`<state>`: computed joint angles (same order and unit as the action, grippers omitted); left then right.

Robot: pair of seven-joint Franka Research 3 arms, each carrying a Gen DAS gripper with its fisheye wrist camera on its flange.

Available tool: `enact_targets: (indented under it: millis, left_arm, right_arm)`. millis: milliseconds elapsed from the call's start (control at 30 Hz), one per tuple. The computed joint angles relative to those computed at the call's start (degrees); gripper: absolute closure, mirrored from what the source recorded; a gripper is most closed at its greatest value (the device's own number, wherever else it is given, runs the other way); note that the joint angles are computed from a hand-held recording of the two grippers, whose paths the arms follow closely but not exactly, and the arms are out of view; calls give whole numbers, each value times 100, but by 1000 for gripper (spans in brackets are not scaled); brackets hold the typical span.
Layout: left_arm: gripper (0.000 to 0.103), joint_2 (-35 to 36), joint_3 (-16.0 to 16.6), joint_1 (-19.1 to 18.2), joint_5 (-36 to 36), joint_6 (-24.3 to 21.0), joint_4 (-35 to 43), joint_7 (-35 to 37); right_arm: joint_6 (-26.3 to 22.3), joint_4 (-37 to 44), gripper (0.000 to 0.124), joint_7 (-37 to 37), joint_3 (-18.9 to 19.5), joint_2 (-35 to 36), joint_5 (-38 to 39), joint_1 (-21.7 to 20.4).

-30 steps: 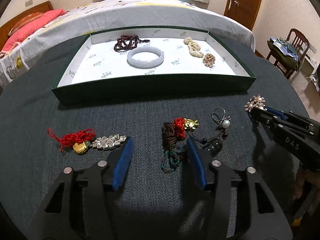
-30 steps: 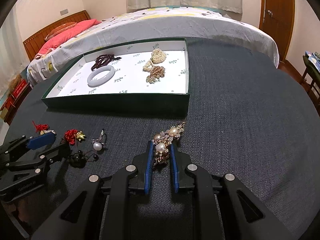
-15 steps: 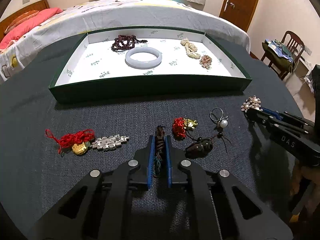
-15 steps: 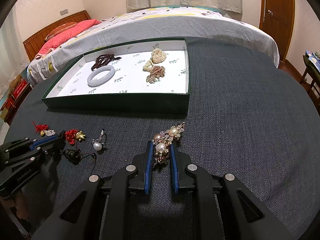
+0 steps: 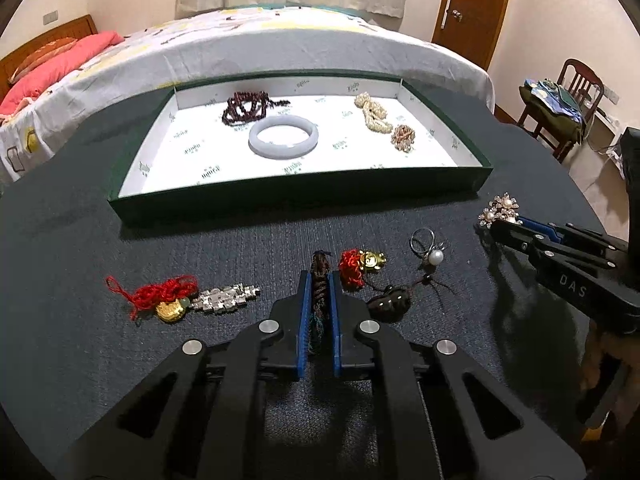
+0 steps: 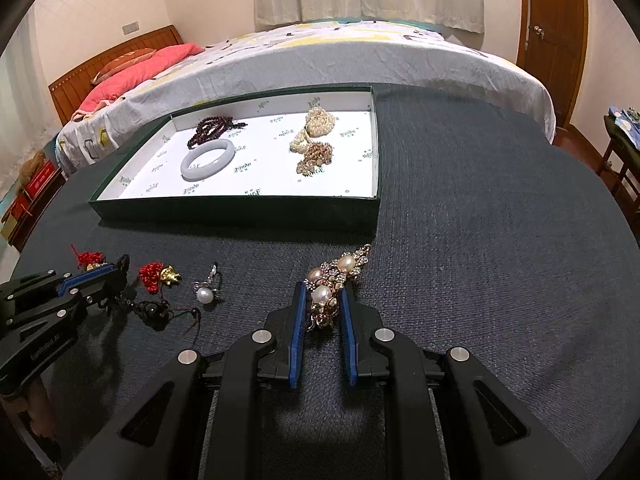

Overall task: Organize jewelry
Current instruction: 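Carry the brooch and black pendant into the tray and open both tools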

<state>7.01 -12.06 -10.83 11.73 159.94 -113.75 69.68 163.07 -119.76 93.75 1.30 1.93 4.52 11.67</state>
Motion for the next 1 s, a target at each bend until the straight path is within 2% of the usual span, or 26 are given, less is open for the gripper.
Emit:
enact_targets:
  millis: [300,1000]
  left_arm:
    - [94,-185,32,3,157,246,-112,-155]
    - [95,-632,101,46,748,513,-276,-743]
  right_arm:
    - [101,-130,107,82,27,-208,-114,-6]
    - [347,-277,107,11,158,-617,-58,-79]
